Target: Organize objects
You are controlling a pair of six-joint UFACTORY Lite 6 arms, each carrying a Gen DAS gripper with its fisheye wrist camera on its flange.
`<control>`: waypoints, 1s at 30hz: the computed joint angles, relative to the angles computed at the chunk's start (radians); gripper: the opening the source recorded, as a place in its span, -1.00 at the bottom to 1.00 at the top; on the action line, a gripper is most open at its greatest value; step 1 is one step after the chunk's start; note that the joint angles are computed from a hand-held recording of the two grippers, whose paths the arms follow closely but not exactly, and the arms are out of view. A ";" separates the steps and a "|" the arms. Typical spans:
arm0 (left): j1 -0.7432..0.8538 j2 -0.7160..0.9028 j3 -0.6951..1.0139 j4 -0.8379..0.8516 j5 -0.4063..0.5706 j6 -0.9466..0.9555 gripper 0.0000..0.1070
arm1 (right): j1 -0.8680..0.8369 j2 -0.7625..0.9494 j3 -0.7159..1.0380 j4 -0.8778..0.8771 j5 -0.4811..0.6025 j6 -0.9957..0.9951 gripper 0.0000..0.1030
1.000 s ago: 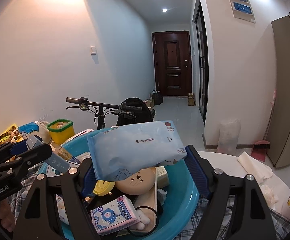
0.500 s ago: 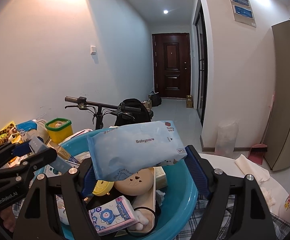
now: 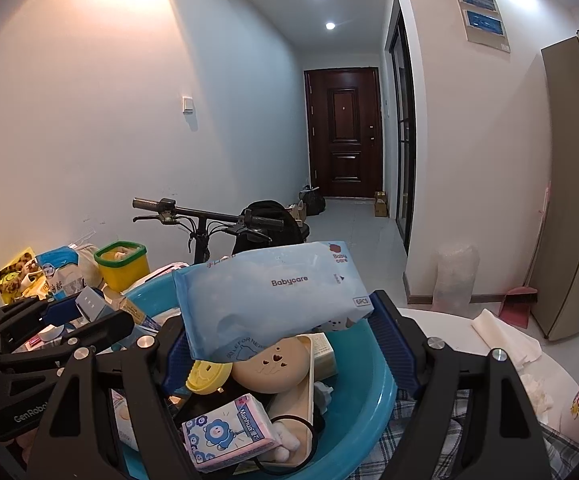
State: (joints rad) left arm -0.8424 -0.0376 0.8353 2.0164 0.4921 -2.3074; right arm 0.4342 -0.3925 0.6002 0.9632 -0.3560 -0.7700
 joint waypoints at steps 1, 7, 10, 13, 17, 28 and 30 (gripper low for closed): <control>0.002 -0.002 -0.004 0.003 0.000 -0.004 -0.08 | 0.000 0.000 0.000 -0.001 0.001 0.001 0.51; 0.003 0.011 0.005 -0.002 -0.002 0.006 -0.08 | 0.002 0.005 0.003 0.005 0.002 -0.008 0.51; -0.004 0.015 0.008 -0.012 0.005 0.019 -0.08 | -0.001 0.001 0.001 -0.008 0.006 0.007 0.51; -0.003 0.016 0.007 -0.010 0.005 0.017 -0.08 | -0.001 0.000 0.000 -0.007 0.006 0.008 0.51; -0.010 0.020 0.010 -0.027 0.010 0.026 -0.08 | -0.002 0.001 0.001 -0.014 0.007 0.016 0.51; 0.002 0.015 0.009 -0.022 -0.003 0.020 -0.08 | -0.005 -0.001 0.002 -0.023 0.014 0.029 0.51; 0.004 0.017 0.011 -0.016 -0.005 0.013 -0.08 | -0.004 0.000 0.003 -0.021 0.015 0.027 0.51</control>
State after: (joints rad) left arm -0.8388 -0.0205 0.8459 2.0003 0.4871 -2.2941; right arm 0.4297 -0.3928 0.6029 0.9420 -0.3413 -0.7430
